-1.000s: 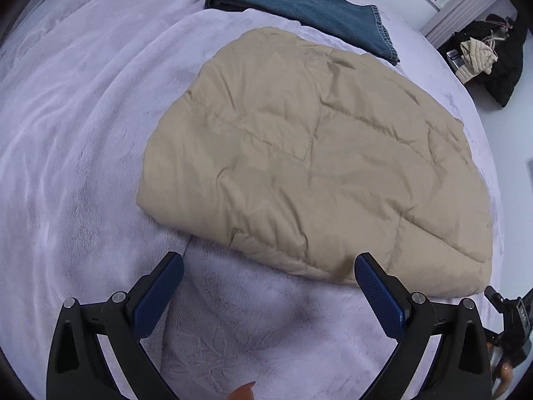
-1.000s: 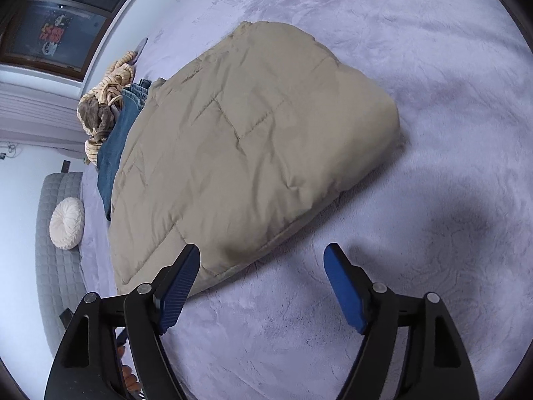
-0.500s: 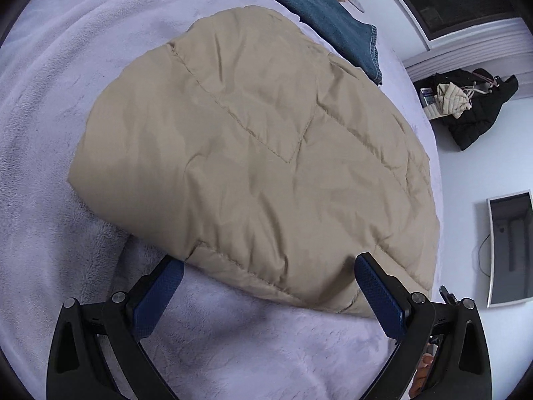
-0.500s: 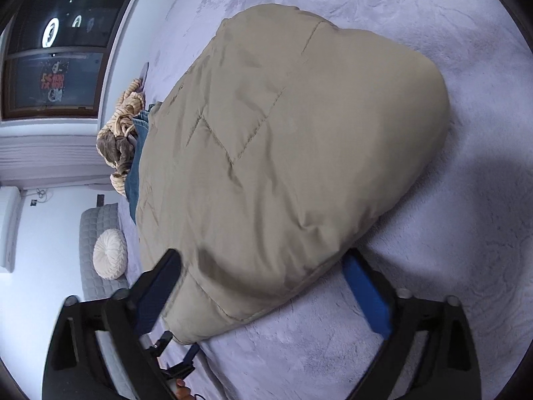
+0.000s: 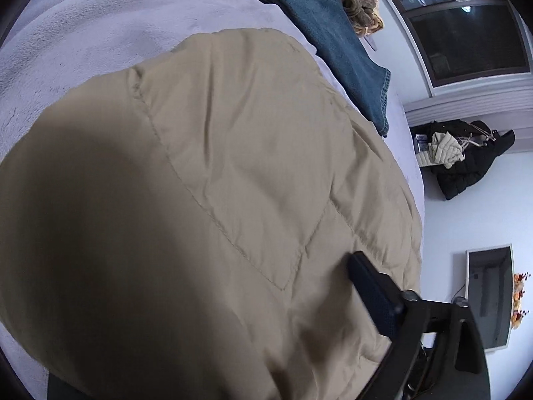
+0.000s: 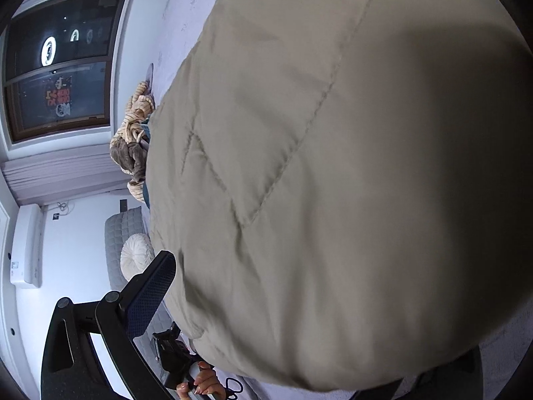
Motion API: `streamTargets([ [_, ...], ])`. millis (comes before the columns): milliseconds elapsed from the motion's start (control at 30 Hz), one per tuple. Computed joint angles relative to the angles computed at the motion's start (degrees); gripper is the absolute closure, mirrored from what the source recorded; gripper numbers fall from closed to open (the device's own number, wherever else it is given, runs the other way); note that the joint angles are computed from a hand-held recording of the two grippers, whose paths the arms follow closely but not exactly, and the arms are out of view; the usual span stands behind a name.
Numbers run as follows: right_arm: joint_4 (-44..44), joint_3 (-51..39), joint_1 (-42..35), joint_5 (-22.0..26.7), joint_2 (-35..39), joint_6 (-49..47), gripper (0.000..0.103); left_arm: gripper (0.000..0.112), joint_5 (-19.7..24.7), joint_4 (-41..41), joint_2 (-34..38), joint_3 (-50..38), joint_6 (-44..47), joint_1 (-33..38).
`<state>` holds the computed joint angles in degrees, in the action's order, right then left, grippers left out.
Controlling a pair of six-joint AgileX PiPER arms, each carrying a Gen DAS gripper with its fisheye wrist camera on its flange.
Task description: Fold large clothes
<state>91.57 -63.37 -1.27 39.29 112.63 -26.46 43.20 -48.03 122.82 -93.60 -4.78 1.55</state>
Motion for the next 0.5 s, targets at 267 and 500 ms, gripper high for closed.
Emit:
streamTargets([
  [267, -3.4, 0.3, -1.6, 3.0, -1.5, 2.3, 0.066, 0.089, -2.6, 8.0, -5.1, 0.1, 0.2, -2.1],
  [500, -6.5, 1.8, -3.6, 7.2, -7.1, 0.4, 0.078, 0.089, -4.0, 16.6, -14.6, 4.3, -2.5, -5.0],
])
